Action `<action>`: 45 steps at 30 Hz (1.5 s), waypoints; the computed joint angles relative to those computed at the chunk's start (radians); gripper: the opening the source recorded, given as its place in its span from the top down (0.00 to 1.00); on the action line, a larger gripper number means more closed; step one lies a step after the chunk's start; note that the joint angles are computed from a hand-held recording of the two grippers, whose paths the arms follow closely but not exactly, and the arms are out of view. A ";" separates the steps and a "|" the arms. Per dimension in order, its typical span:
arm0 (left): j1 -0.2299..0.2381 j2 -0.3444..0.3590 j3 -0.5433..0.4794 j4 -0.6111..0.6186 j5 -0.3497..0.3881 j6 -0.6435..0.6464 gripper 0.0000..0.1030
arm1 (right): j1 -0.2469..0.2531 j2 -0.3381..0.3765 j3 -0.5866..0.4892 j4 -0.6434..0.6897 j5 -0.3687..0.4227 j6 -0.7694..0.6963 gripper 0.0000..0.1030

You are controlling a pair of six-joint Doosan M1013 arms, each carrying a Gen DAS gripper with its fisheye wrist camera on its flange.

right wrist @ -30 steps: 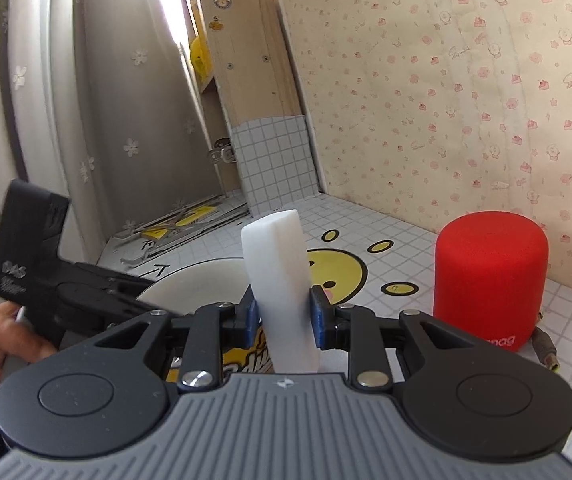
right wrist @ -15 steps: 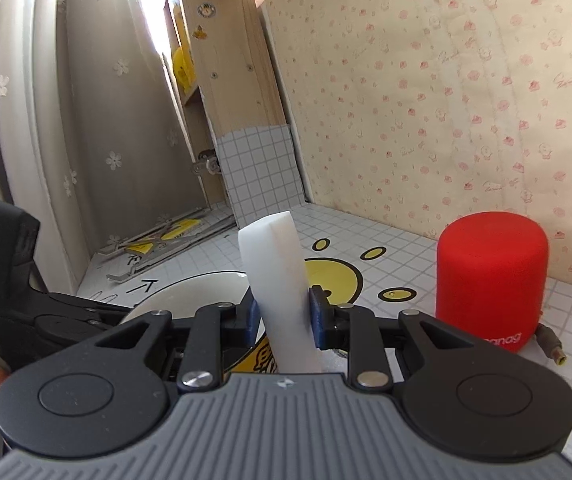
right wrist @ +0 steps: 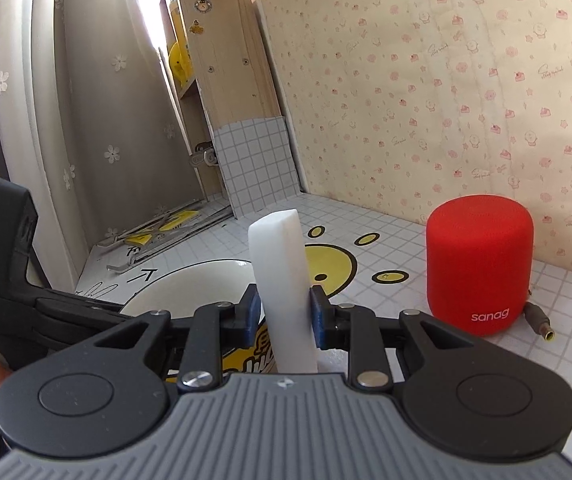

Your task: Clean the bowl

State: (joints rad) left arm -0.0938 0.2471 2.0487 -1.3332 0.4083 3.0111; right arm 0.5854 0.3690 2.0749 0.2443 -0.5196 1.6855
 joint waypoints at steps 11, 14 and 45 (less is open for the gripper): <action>0.035 0.040 -0.063 0.077 0.037 0.067 0.29 | -0.007 0.024 -0.032 -0.037 0.019 -0.014 0.72; 0.028 0.038 -0.055 0.062 0.018 0.043 0.26 | -0.009 0.024 -0.032 -0.043 0.018 -0.007 0.72; 0.042 0.029 -0.011 -0.104 0.014 0.198 0.32 | -0.017 -0.036 0.019 -0.199 0.067 0.110 0.63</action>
